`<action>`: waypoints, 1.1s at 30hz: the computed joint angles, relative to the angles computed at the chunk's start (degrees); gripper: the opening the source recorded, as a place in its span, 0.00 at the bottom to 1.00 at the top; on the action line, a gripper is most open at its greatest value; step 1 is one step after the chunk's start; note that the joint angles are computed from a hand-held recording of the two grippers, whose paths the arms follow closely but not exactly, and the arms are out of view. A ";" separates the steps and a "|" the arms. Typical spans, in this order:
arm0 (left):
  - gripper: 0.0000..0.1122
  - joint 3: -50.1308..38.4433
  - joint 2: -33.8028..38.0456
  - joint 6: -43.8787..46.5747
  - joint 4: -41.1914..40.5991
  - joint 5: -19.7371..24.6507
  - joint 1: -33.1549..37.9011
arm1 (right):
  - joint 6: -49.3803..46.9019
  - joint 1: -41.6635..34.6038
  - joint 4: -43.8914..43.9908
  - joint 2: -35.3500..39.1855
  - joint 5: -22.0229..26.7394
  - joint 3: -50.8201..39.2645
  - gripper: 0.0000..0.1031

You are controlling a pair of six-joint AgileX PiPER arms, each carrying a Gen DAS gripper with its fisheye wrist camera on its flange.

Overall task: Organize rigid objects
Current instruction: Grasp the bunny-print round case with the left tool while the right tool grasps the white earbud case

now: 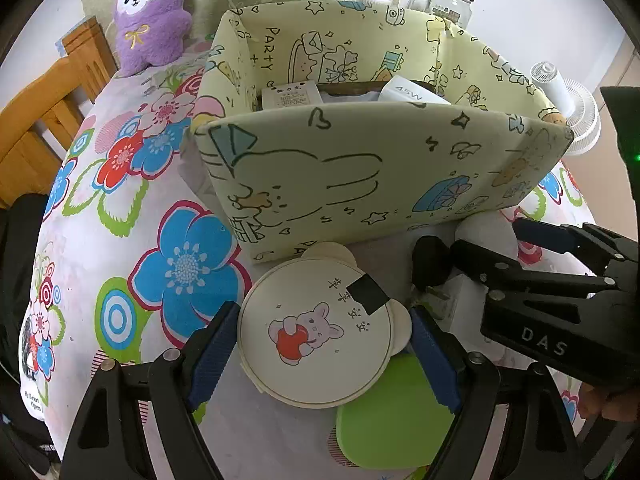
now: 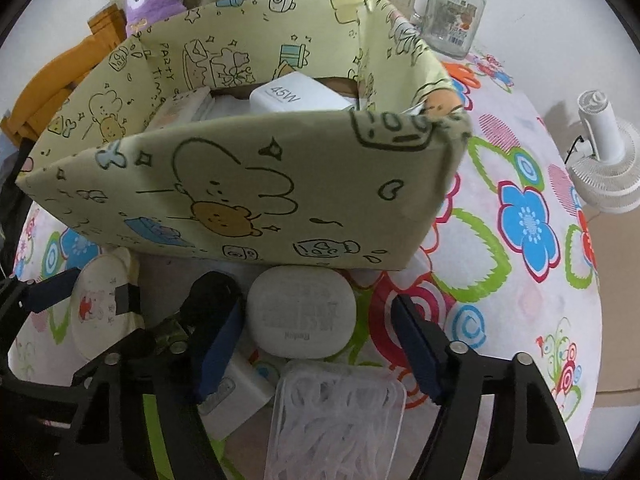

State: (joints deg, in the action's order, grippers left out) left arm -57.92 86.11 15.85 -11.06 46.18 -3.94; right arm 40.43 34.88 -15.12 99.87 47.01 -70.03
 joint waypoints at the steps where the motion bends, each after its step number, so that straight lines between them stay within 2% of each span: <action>1: 0.76 0.23 -0.26 -0.39 0.33 0.01 -0.23 | -0.40 -0.12 0.25 0.32 -0.07 -0.15 0.68; 3: 0.76 0.21 -0.10 -0.60 0.83 -0.22 -0.40 | -0.07 0.21 -0.60 0.90 0.13 -0.57 0.66; 5: 0.76 0.72 -0.56 -1.57 1.47 -0.38 -1.04 | -0.19 0.77 -1.21 0.79 -0.60 -0.42 0.57; 11: 0.76 1.49 -1.71 -2.56 2.20 -0.74 -1.54 | 0.19 0.96 -0.73 1.19 -0.51 -0.89 0.57; 19: 0.76 3.08 -5.79 -4.71 3.40 0.02 -2.41 | 1.54 1.88 -1.37 -2.67 -0.22 1.54 0.57; 33: 0.76 2.97 -11.69 -6.27 4.83 3.66 -3.01 | 3.71 4.72 -2.03 -8.81 3.53 2.07 0.57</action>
State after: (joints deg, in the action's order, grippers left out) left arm -54.95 74.42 9.58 -6.23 49.84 -6.95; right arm 44.14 39.59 -17.15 91.07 50.54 -67.96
